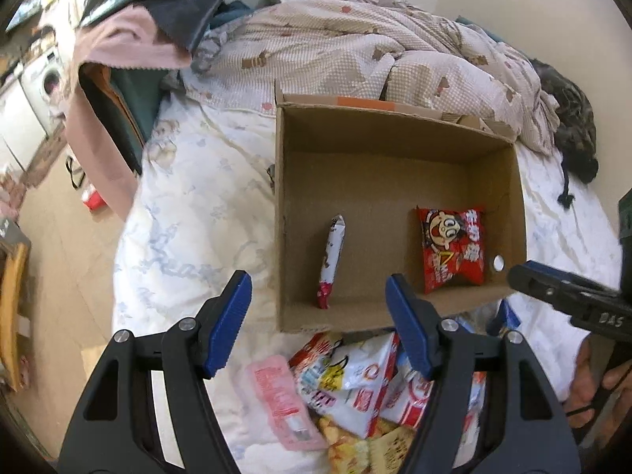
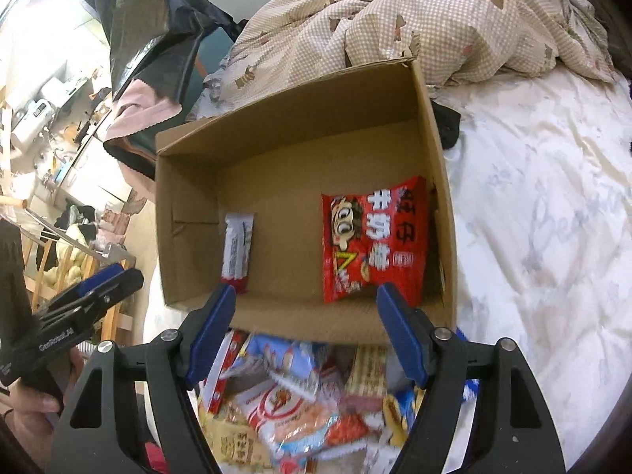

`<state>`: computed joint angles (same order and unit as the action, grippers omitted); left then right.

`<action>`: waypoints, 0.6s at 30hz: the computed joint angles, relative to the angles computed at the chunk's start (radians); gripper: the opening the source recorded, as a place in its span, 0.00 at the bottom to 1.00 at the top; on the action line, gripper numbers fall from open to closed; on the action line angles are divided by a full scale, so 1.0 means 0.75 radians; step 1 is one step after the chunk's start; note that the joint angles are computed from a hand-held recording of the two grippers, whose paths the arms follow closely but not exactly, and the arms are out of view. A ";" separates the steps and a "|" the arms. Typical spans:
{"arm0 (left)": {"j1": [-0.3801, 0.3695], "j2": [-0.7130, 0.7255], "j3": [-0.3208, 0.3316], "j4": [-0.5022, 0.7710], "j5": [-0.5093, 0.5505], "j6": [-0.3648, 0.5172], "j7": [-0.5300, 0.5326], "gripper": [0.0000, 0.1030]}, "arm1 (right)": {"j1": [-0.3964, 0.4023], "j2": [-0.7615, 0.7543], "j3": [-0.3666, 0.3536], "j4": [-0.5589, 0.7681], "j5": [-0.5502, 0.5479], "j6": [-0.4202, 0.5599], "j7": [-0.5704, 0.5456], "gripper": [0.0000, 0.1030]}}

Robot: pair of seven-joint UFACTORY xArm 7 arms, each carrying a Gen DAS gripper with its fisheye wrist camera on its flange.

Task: Organize snacks
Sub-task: 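Grasp the pink pouch with the left gripper while the right grasps the blue-white packet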

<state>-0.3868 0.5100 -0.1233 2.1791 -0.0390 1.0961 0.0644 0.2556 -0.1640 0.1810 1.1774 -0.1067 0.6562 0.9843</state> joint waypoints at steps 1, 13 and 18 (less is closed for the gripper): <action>0.003 -0.035 0.002 -0.053 0.004 -0.022 0.005 0.65 | 0.003 -0.024 0.011 -0.016 -0.012 0.006 0.022 0.74; 0.109 -0.277 0.002 -0.409 -0.072 0.049 -0.090 0.80 | 0.052 -0.313 0.063 -0.331 0.142 0.003 0.275 0.75; 0.141 -0.301 0.006 -0.449 -0.097 0.099 -0.151 0.80 | 0.238 -0.298 -0.061 -0.507 0.583 -0.224 0.163 0.75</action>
